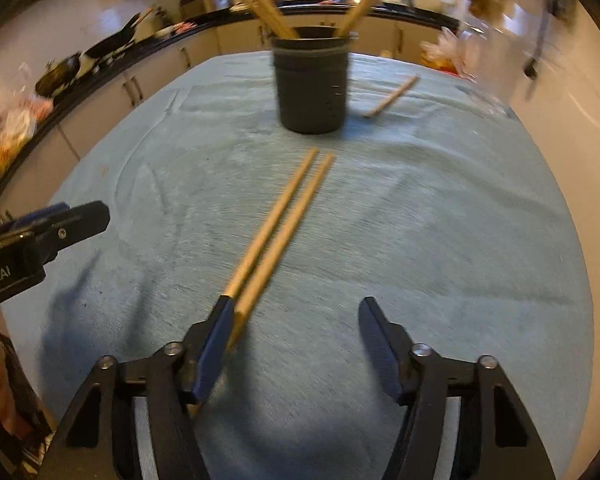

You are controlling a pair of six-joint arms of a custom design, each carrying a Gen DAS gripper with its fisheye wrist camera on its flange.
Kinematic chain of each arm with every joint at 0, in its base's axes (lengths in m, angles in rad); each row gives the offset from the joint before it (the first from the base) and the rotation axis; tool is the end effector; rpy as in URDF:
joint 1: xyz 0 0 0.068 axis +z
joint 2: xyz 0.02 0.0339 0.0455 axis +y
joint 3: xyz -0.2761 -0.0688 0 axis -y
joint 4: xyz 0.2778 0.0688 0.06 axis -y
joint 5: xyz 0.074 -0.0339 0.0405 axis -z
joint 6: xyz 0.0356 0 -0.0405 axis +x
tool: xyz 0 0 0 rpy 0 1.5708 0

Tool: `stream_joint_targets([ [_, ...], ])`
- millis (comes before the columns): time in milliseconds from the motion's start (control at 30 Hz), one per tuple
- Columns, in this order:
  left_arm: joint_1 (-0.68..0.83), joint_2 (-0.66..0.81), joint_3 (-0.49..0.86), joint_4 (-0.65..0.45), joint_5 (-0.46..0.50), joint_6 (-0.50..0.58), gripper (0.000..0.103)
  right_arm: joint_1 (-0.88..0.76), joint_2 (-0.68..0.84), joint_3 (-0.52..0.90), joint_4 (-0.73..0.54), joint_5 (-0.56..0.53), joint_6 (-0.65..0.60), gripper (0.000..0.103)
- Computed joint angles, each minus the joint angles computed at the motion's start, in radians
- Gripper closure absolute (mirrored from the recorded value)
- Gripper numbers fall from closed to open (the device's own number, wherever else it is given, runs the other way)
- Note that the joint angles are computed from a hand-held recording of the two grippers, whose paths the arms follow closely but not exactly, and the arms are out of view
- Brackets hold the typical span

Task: Organize utensils
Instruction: 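Move both tools toward the last two chopsticks on the towel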

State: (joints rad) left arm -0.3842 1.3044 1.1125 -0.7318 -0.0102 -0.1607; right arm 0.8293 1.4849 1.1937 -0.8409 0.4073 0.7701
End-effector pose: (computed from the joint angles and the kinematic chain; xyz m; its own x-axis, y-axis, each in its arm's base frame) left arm 0.2760 -0.1112 0.2983 -0.7892 0.1465 -0.5964 0.2460 0.9652 -0.0884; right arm 0.2299 0.2301 0.2697 -0.8312 0.0389 -0.5546 0.0212 0.9990 0.0383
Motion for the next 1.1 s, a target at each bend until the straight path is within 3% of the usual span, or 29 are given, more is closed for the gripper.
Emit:
stream_joint_targets([
  [67,0.006,0.005,0.000,0.002,0.006,0.004,0.038,0.008,0.020,0.021,-0.010,0.033,-0.003,0.056],
  [167,0.009,0.015,0.002,0.004,0.013,0.005,0.038,-0.006,0.053,0.048,-0.051,0.068,-0.001,0.060],
  [400,0.000,0.034,0.009,0.006,0.011,-0.004,0.038,-0.060,-0.046,-0.046,0.081,-0.043,-0.003,0.060],
  [733,-0.022,0.045,0.011,-0.001,0.012,-0.005,0.038,-0.065,0.088,0.063,0.014,-0.029,-0.034,0.063],
  [800,-0.025,0.044,0.008,0.000,0.012,-0.005,0.038,-0.060,0.101,0.062,0.041,0.014,-0.058,0.064],
  [833,-0.027,0.044,0.007,0.001,0.011,-0.005,0.038,-0.064,0.098,0.057,0.048,0.010,-0.060,0.069],
  [900,-0.030,0.043,0.005,0.000,0.012,-0.005,0.038,-0.088,0.086,0.050,0.044,-0.007,-0.048,0.089],
  [1100,-0.078,0.066,0.014,-0.010,0.053,-0.005,0.038,-0.151,-0.085,-0.113,0.042,-0.033,0.024,0.095],
])
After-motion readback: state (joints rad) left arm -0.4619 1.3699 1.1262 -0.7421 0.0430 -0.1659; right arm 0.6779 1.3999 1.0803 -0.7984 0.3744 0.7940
